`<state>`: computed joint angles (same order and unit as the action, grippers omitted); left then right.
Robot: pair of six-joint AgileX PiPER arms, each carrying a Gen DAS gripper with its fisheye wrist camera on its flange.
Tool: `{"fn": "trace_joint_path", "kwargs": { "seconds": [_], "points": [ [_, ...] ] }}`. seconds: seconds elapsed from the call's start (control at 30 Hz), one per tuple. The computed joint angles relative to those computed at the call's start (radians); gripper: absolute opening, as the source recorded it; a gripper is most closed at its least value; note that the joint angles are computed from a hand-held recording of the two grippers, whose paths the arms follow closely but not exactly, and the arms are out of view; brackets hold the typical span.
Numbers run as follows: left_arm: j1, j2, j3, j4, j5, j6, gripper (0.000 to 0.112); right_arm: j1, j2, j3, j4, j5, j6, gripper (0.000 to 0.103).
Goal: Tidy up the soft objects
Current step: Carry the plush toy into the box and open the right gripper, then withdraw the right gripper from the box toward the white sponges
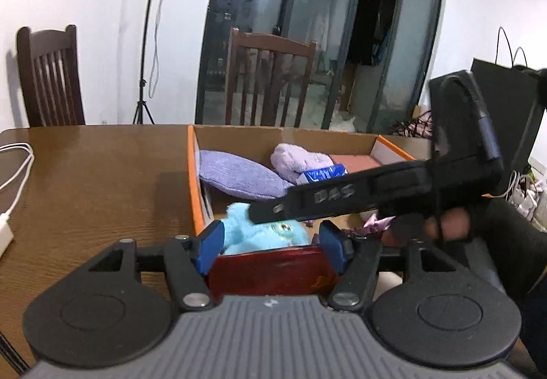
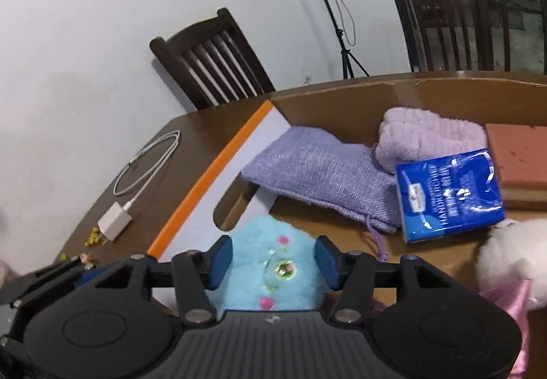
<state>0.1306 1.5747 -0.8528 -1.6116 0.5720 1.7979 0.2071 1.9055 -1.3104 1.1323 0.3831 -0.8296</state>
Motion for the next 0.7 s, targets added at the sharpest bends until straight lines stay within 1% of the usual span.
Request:
{"fn": "trace_joint_path", "kwargs": {
  "seconds": [0.03,0.1,0.2,0.23,0.3,0.33,0.37,0.43,0.53,0.6,0.63,0.67,0.7],
  "points": [
    [0.007,-0.017,0.012,-0.008,0.002,0.003,0.065,-0.003,-0.026,0.021,0.010,-0.006,-0.007,0.054],
    [0.026,-0.065,0.048,-0.030,0.003,0.020,0.067,-0.011,-0.106,0.089,0.061,-0.044,-0.077,0.056],
    [0.052,-0.151,0.091,-0.008,0.006,-0.011,0.067,-0.017,-0.247,0.196,0.042,-0.120,-0.122,0.064],
    [0.064,-0.189,0.110,0.001,0.006,-0.020,0.067,-0.019,-0.312,0.246,0.029,-0.149,-0.140,0.064],
    [0.082,-0.250,0.136,0.014,-0.003,-0.032,0.069,-0.032,-0.421,0.318,-0.087,-0.184,-0.074,0.071],
    [0.091,-0.288,0.152,0.026,-0.008,-0.044,0.070,-0.039,-0.488,0.367,-0.153,-0.201,-0.030,0.071],
    [0.098,-0.328,0.169,0.040,-0.014,-0.060,0.070,-0.052,-0.548,0.406,-0.209,-0.203,0.011,0.073],
    [0.109,-0.396,0.195,0.074,-0.019,-0.098,0.071,-0.089,-0.663,0.477,-0.272,-0.187,0.051,0.076],
    [0.147,-0.509,0.232,0.155,0.027,-0.178,0.074,-0.118,-0.836,0.571,-0.442,-0.180,0.200,0.082],
    [0.182,-0.594,0.256,0.205,0.068,-0.228,0.076,-0.121,-0.944,0.620,-0.575,-0.172,0.322,0.083],
    [0.194,-0.627,0.261,0.227,0.085,-0.252,0.077,-0.123,-0.995,0.641,-0.615,-0.162,0.360,0.083],
    [0.206,-0.663,0.268,0.249,0.102,-0.279,0.077,-0.108,-1.034,0.655,-0.695,-0.157,0.438,0.084],
    [0.220,-0.697,0.275,0.265,0.122,-0.300,0.078,-0.099,-1.076,0.668,-0.743,-0.146,0.483,0.085]
  ]
}}
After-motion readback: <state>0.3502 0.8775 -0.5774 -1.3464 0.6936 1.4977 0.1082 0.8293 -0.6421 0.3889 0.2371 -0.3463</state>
